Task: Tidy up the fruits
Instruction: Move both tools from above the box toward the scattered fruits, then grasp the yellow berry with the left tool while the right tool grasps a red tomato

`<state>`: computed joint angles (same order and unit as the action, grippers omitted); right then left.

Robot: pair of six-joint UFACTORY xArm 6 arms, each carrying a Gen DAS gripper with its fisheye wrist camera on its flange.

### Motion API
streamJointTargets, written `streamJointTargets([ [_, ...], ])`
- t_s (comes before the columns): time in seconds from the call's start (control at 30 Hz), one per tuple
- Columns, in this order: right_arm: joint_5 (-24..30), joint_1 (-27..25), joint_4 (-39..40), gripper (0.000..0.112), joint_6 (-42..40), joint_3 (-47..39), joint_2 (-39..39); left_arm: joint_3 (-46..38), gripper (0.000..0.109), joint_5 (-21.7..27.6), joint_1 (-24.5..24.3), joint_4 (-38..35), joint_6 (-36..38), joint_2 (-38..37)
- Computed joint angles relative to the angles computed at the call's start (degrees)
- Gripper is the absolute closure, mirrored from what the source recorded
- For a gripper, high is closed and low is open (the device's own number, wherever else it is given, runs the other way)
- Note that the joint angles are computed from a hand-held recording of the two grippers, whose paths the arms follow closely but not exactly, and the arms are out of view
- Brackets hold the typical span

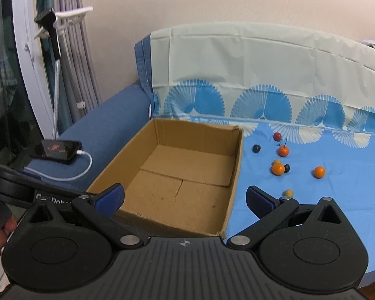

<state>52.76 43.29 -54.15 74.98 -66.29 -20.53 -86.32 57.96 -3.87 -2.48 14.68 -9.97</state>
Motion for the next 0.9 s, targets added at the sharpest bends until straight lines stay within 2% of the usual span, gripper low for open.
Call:
streamJointTargets([
  [0.13,1.35,-0.24,-4.73,0.01,4.67,3.37,-4.06,0.78,0.006,-0.82,-1.91,0.09,0.45,-1.09],
  [0.27,4.28,-2.19,-5.95,0.01,7.22,6.68,-8.83,-0.86,0.006,0.33,-4.56,-0.1,-0.02,-0.22],
  [0.47,11.31,-5.99,-7.94,0.01,8.52,13.01,-17.45,-3.67,0.006,3.3,-8.76,-6.77,1.19,2.26],
  [0.63,17.31,-10.33,-8.19,0.01,9.01,19.9,-26.39,-4.93,0.006,2.05,-15.37,-2.78,-0.18,5.55],
  [0.7,16.77,-14.59,-6.32,0.01,8.77,22.76,-29.39,-7.12,0.006,1.96,-18.05,-0.38,-1.48,8.5],
  [0.77,13.67,-20.77,-4.16,0.01,8.08,25.78,-31.76,-10.27,0.006,2.73,-20.01,0.12,-2.55,12.01],
  [0.9,3.12,-36.02,0.3,0.01,6.19,30.72,-32.15,-18.72,0.006,4.0,-23.43,0.6,-5.56,21.33],
])
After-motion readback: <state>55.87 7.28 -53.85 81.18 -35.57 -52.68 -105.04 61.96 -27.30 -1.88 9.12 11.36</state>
